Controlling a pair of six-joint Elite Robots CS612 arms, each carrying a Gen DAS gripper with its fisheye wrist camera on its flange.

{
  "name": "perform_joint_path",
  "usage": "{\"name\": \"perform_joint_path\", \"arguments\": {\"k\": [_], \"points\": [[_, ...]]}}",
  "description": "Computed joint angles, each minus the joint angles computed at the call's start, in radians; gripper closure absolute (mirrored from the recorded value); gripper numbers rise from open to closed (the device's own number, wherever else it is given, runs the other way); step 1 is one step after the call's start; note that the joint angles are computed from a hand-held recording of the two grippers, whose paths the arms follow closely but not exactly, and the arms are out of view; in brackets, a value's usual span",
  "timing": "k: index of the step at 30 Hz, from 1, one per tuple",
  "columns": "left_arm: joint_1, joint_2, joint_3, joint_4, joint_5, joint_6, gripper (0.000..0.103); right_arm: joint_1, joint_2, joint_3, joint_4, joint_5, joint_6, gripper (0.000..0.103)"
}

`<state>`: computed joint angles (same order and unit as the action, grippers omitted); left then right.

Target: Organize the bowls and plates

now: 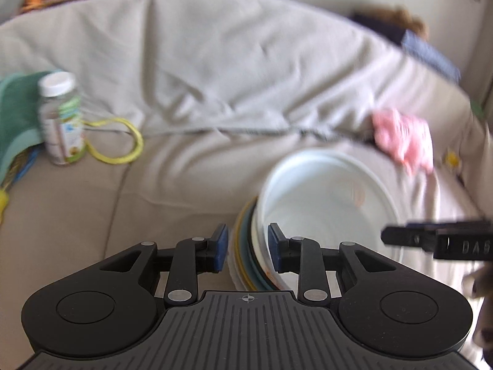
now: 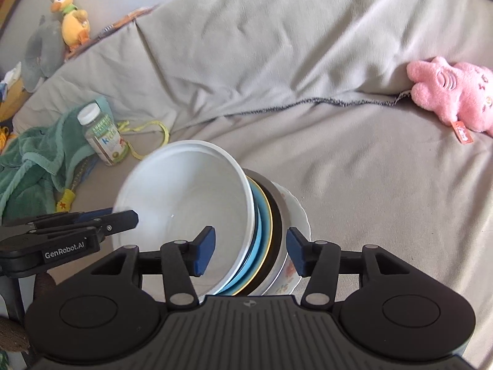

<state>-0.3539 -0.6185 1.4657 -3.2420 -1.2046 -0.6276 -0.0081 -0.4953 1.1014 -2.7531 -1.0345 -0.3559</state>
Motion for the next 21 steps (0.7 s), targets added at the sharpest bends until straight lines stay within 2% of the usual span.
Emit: {"name": "perform_joint_path", "arguments": {"k": [3, 6, 9, 11, 12, 16, 19, 21], "points": [[-0.029, -0.006, 0.071, -0.145, 0.072, -0.093, 0.072, -0.012, -0.023, 0.087, -0.149, 0.028, 0.009, 0.050], [-0.068, -0.002, 0.133, -0.277, 0.138, -0.133, 0.072, -0.029, -0.043, 0.187, -0.341, 0.076, 0.027, 0.040], [-0.118, 0.011, 0.177, -0.384, 0.207, -0.119, 0.072, -0.050, -0.051, 0.278, -0.522, 0.115, 0.057, 0.032], [-0.158, 0.021, 0.199, -0.441, 0.251, -0.077, 0.075, -0.064, -0.053, 0.336, -0.611, 0.122, 0.081, 0.032], [-0.179, 0.026, 0.211, -0.466, 0.268, -0.048, 0.080, -0.070, -0.052, 0.360, -0.649, 0.122, 0.091, 0.032], [-0.240, 0.038, 0.238, -0.473, 0.324, -0.012, 0.082, -0.099, -0.032, 0.449, -0.833, 0.123, 0.124, 0.031], [-0.287, 0.054, 0.242, -0.446, 0.437, -0.031, 0.084, -0.118, -0.025, 0.497, -0.883, 0.148, 0.090, 0.031], [-0.310, 0.068, 0.229, -0.411, 0.522, -0.006, 0.084, -0.129, -0.016, 0.515, -0.907, 0.162, 0.067, 0.029]]}}
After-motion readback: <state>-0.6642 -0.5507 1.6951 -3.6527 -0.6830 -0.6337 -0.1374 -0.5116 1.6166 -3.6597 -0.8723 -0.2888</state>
